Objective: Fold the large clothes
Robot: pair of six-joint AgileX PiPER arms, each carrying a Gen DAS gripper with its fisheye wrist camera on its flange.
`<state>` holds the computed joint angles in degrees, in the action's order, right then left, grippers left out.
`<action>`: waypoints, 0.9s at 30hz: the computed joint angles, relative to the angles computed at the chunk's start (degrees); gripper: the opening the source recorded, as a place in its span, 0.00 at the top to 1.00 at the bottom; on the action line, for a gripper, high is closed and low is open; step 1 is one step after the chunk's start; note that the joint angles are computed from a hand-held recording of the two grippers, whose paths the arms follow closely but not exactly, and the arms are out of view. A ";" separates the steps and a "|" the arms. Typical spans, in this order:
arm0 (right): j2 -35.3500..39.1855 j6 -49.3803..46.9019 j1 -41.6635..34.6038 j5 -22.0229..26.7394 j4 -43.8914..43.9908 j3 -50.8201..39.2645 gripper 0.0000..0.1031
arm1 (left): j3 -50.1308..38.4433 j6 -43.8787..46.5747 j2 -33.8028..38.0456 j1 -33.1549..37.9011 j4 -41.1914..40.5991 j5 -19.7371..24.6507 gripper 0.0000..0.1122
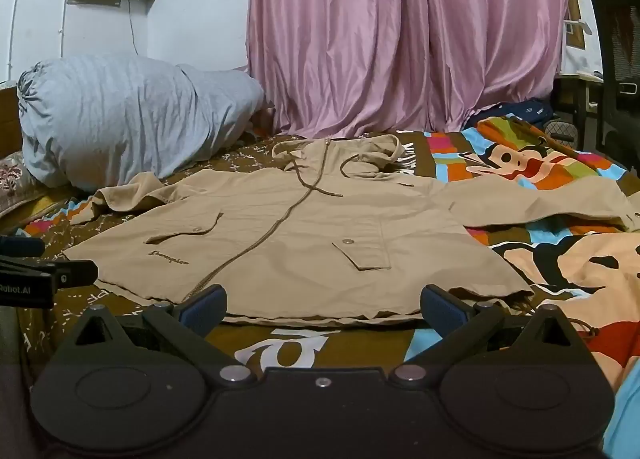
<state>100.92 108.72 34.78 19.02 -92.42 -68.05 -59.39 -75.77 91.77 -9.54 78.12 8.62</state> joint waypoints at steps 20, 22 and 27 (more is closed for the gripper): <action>-0.09 1.88 -0.17 -0.02 -1.66 0.39 0.01 | -0.06 -4.34 0.75 -0.28 3.86 0.32 0.09; -0.09 2.08 -0.20 -0.09 -1.84 0.43 0.01 | -0.10 -4.65 0.87 -0.32 4.16 0.35 0.09; -0.05 2.28 -0.25 -0.16 -1.97 0.46 0.01 | -0.19 -2.92 0.74 -0.26 2.43 0.33 0.09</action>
